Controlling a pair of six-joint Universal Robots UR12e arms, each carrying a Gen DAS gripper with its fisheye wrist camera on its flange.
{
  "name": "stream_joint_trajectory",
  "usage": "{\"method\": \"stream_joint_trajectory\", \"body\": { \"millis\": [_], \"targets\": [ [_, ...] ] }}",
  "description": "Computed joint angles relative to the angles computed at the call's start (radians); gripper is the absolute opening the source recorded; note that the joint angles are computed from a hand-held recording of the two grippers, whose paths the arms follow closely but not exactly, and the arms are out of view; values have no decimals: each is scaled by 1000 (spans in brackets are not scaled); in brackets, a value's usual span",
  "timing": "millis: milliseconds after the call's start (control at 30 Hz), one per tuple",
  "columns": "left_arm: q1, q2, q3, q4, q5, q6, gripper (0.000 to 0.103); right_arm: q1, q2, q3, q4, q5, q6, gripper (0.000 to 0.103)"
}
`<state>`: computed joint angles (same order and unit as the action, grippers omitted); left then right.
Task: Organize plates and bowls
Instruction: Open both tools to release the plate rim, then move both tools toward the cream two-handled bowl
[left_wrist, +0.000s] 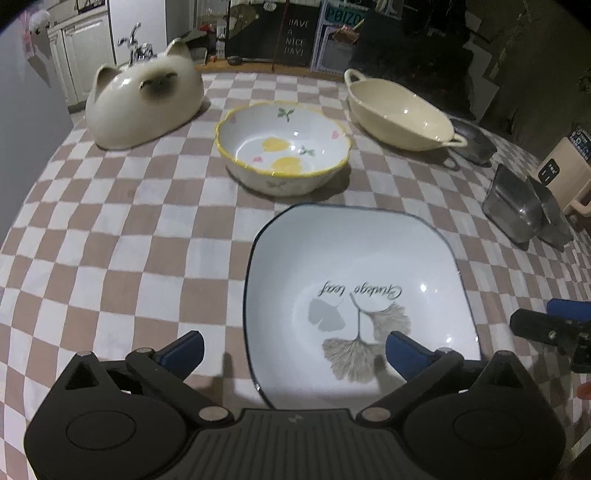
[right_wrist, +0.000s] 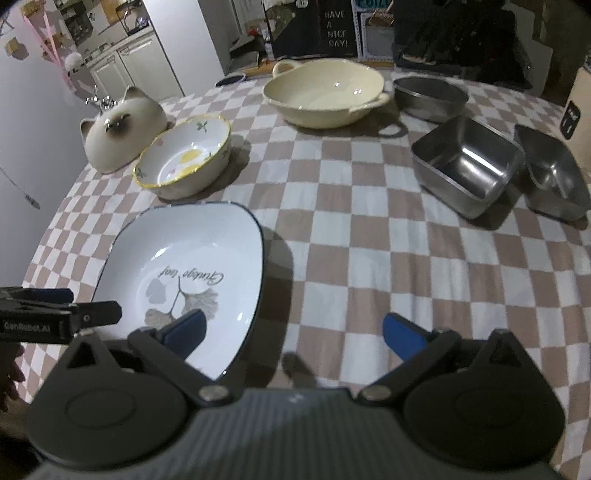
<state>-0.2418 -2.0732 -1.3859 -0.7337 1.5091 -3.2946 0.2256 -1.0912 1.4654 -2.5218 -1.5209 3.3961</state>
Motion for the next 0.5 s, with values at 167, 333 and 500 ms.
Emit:
{"method": "stream_joint_trajectory", "body": {
  "millis": [167, 333, 500],
  "targets": [
    [-13, 4, 6, 38, 5, 7, 103, -11, -20, 26, -67, -19, 12, 103],
    [-28, -5, 25, 101, 6, 23, 103, -30, -30, 40, -132, -9, 53, 103],
    [-36, -34, 69, 163, 2, 46, 103, -49, -29, 44, -206, -17, 121, 103]
  ]
}}
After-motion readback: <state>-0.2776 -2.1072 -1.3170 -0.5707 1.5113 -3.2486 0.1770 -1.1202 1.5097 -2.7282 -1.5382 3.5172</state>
